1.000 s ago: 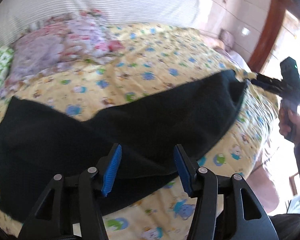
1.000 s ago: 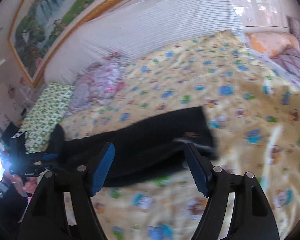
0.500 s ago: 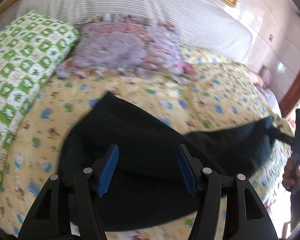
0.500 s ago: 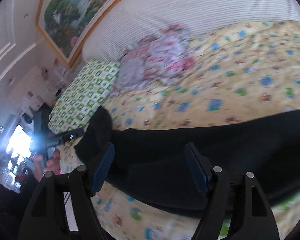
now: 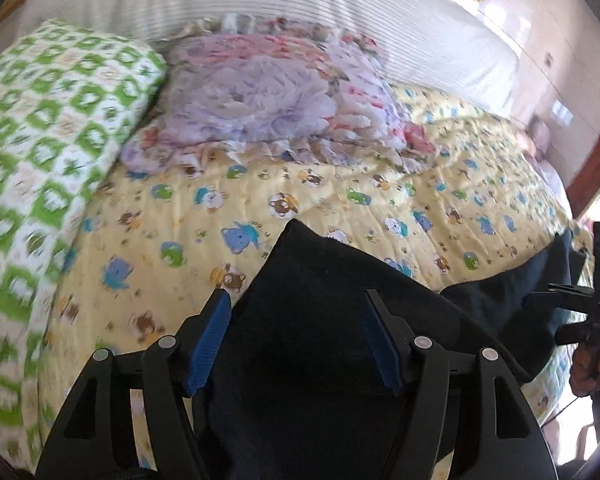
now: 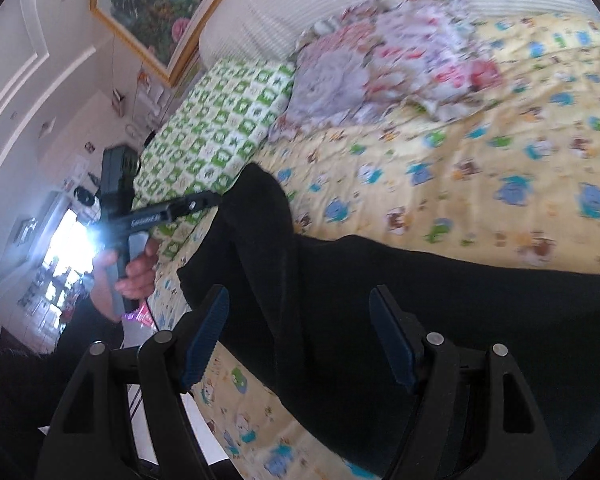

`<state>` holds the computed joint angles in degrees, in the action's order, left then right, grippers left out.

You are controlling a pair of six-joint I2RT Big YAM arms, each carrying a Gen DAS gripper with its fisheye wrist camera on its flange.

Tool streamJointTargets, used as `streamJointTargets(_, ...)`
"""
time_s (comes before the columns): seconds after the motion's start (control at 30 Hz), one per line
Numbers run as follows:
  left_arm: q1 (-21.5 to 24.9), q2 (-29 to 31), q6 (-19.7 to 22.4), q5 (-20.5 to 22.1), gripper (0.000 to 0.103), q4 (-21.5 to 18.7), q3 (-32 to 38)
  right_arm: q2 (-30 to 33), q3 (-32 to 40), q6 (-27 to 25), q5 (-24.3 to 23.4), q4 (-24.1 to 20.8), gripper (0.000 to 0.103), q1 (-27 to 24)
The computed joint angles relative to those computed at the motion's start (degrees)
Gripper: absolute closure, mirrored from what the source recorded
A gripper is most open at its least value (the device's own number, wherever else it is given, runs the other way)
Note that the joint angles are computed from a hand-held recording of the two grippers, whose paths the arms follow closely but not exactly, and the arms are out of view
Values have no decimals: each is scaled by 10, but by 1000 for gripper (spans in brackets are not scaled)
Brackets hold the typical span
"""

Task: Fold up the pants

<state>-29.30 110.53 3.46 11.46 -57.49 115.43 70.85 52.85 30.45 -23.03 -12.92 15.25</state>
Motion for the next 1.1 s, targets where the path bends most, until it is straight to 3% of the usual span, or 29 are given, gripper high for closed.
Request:
streamJointTargets(0.2, 11, 86, 38, 72, 33, -100, 124, 71, 57, -11, -19, -27, 29, 22)
streamJointTargets(0.3, 9, 103, 53, 73, 34, -121, 146, 99, 78, -11, -24, -39, 29, 29)
streamJointTargets(0.33, 8, 102, 55, 70, 41, -116, 142, 103, 80, -9, -27, -37, 29, 30)
streamJointTargets(0.37, 6, 96, 60, 63, 48, -105, 132, 108, 82, -6, -31, -33, 31, 32)
streamJointTargets(0.43, 5, 85, 68, 53, 86, -91, 114, 114, 88, -13, -33, -32, 50, 38)
streamJointTargets(0.47, 5, 76, 65, 52, 90, -81, 102, 116, 93, -19, -34, -35, 75, 41)
streamJointTargets(0.5, 7, 67, 63, 53, 93, -69, 90, 118, 100, -27, -26, -45, 90, 45)
streamJointTargets(0.53, 8, 54, 60, 53, 96, -50, 72, 119, 105, -32, -14, -54, 93, 47)
streamJointTargets(0.6, 11, 21, 54, 53, 98, -12, 29, 114, 108, -39, 14, -57, 95, 50)
streamJointTargets(0.7, 15, -43, 46, 51, 100, 54, -54, 90, 95, -32, 36, -25, 96, 50)
streamJointTargets(0.83, 22, -120, 23, 55, 100, 125, -156, 62, 86, -66, 71, -14, 96, 68)
streamJointTargets(1.1, 39, -211, -44, 55, 100, 202, -310, 64, 74, -126, 82, -15, 96, 117)
